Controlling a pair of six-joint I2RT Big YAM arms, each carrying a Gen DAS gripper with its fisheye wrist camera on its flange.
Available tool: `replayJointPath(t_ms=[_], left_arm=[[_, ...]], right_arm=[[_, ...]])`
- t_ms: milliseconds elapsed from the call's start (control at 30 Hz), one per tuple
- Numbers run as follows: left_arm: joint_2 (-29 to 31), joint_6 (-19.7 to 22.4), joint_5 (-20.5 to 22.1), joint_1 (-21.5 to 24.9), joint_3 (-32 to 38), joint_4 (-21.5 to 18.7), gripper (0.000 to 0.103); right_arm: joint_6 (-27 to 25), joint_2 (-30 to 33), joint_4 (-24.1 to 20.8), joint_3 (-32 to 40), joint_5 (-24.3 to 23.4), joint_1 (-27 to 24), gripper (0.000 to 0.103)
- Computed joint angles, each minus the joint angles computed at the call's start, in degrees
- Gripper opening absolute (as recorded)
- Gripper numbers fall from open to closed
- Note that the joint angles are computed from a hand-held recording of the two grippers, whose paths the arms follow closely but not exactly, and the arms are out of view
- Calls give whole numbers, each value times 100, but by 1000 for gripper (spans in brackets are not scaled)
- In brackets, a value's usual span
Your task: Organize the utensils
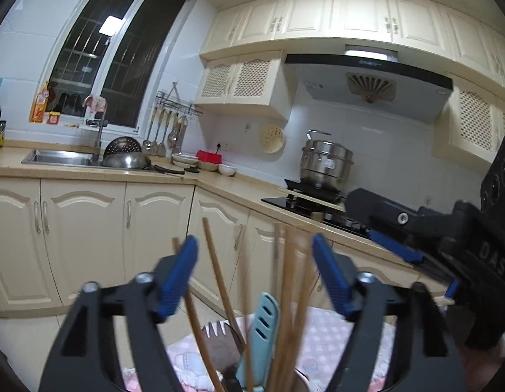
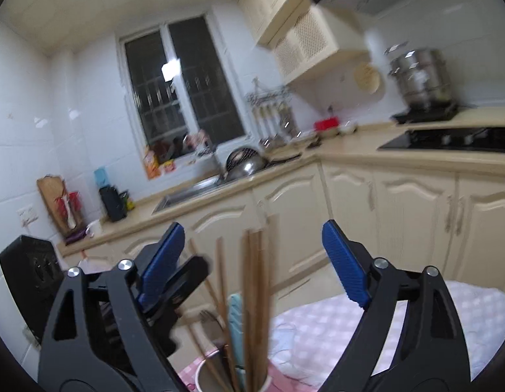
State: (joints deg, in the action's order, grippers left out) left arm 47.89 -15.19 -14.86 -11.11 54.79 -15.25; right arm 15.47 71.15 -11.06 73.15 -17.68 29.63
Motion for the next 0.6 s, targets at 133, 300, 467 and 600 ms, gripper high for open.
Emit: replayJointPath(t_ms=[133, 300, 467, 600], left_arm=[[-286, 90, -391, -285, 64, -406, 96], [-607, -13, -1126, -806, 281, -1292, 99], [-773, -353, -2196, -1554, 622, -2451, 99], [-880, -800, -3210, -2413, 849, -3320, 99]], right_arm=[[24, -315, -258, -72, 78, -137, 97], [-1, -693, -833, -140, 182, -272, 97], [-100, -1026, -1570, -199, 252, -314, 97], [-245, -1366, -2039, -343, 372, -276, 97]])
